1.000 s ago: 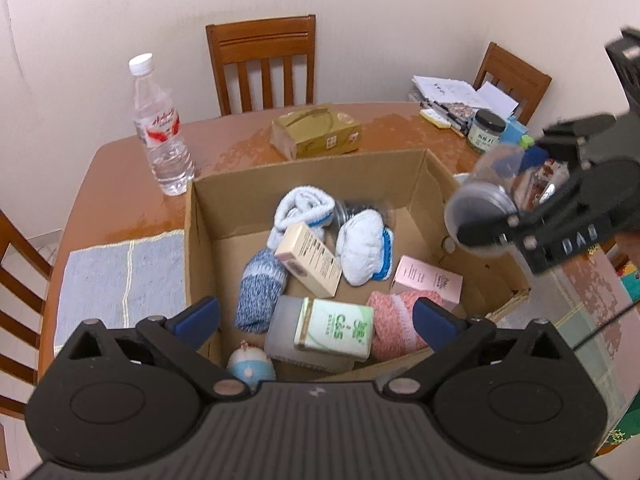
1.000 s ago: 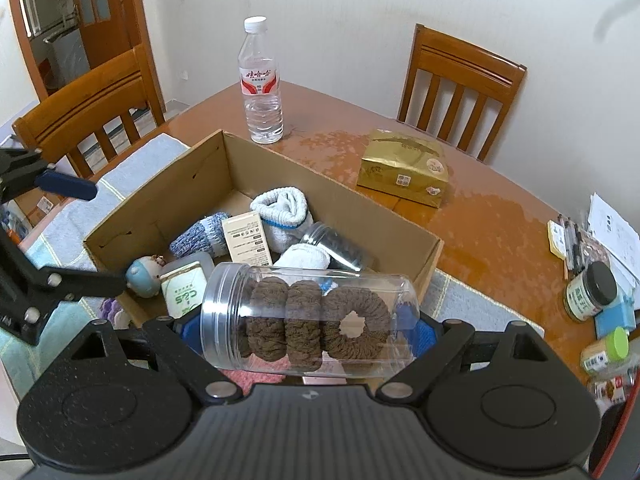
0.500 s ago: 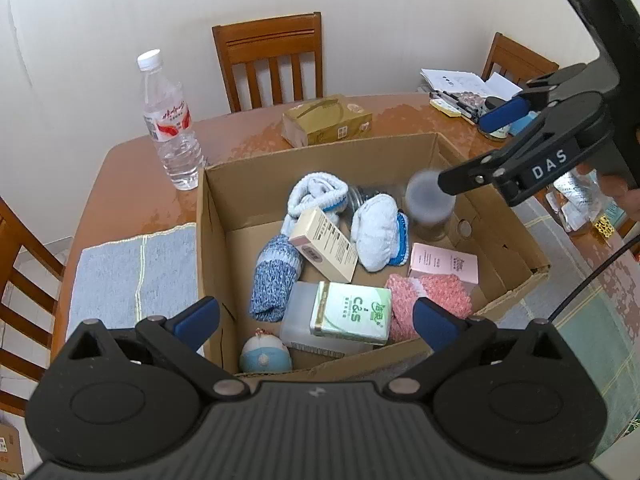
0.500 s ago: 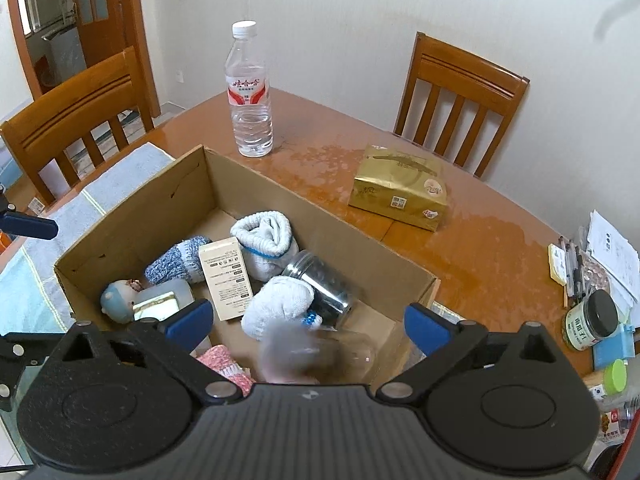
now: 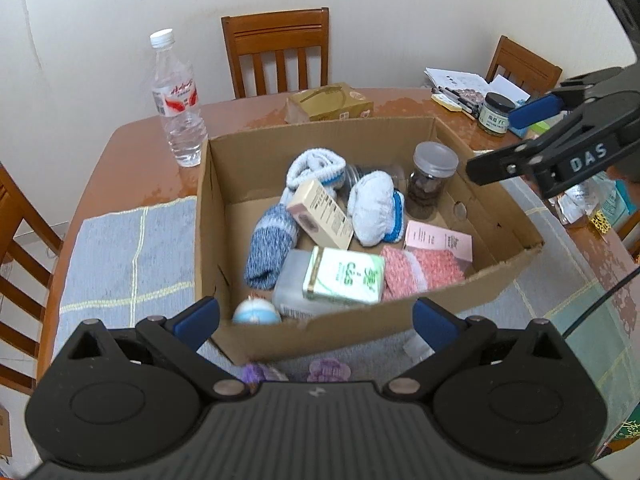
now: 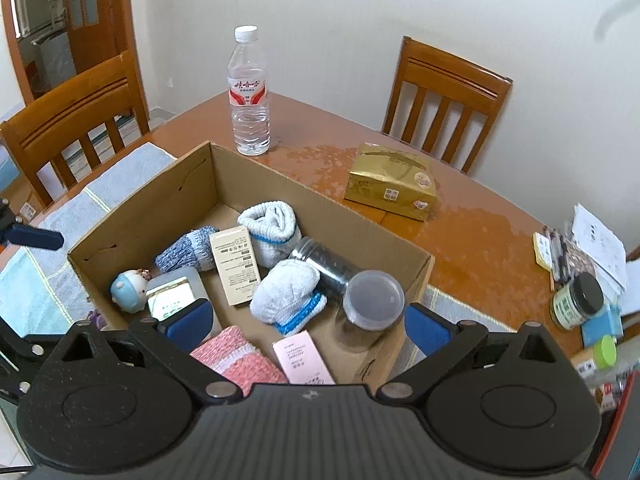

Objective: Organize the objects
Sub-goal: 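Lower the cookie jar into the box and open the right tool, then grasp the empty clear jar with the right tool while the left tool approaches the purple toy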

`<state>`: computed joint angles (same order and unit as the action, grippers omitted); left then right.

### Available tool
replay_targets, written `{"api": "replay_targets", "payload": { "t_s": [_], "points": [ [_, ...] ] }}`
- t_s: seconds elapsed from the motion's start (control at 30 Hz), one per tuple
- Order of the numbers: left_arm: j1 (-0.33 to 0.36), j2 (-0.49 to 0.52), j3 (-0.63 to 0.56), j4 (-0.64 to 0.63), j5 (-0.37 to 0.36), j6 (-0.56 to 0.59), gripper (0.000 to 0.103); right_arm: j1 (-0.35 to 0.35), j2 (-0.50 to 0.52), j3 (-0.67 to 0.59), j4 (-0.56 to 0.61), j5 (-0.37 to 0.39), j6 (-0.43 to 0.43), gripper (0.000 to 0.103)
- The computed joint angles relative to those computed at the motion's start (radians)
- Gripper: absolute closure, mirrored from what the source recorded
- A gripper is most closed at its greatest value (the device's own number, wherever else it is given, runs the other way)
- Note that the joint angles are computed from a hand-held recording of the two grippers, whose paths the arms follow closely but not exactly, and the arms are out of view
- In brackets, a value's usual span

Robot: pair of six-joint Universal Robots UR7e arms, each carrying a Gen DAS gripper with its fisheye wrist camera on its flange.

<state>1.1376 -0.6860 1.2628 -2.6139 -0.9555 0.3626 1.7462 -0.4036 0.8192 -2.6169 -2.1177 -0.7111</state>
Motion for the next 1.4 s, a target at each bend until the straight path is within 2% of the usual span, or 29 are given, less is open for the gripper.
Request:
{"api": "replay_targets", "payload": {
  "t_s": [0.23, 0.43, 0.67, 0.8, 1.0, 1.4],
  "points": [
    [0.004, -0.039, 0.101, -0.051, 0.004, 0.0, 0.001, 0.011, -0.078, 0.193, -0.135, -0.02, 0.089, 0.0],
    [0.011, -0.061, 0.162, -0.084, 0.024, -0.015, 0.001, 0.024, -0.126, 0.34, -0.282, -0.047, 0.103, 0.0],
    [0.029, -0.071, 0.205, -0.109, 0.039, -0.084, 0.001, 0.021, -0.153, 0.477, -0.394, -0.082, 0.143, 0.0],
    [0.035, -0.068, 0.221, -0.129, 0.055, -0.109, 0.001, 0.006, -0.135, 0.511, -0.402, -0.115, 0.18, 0.0],
    [0.043, -0.072, 0.235, -0.12, 0.062, -0.107, 0.001, -0.017, -0.117, 0.526, -0.31, -0.106, 0.272, 0.0],
    [0.056, -0.077, 0.231, -0.103, 0.046, -0.098, 0.001, -0.043, -0.084, 0.511, -0.261, -0.141, 0.335, 0.0]
  ]
}}
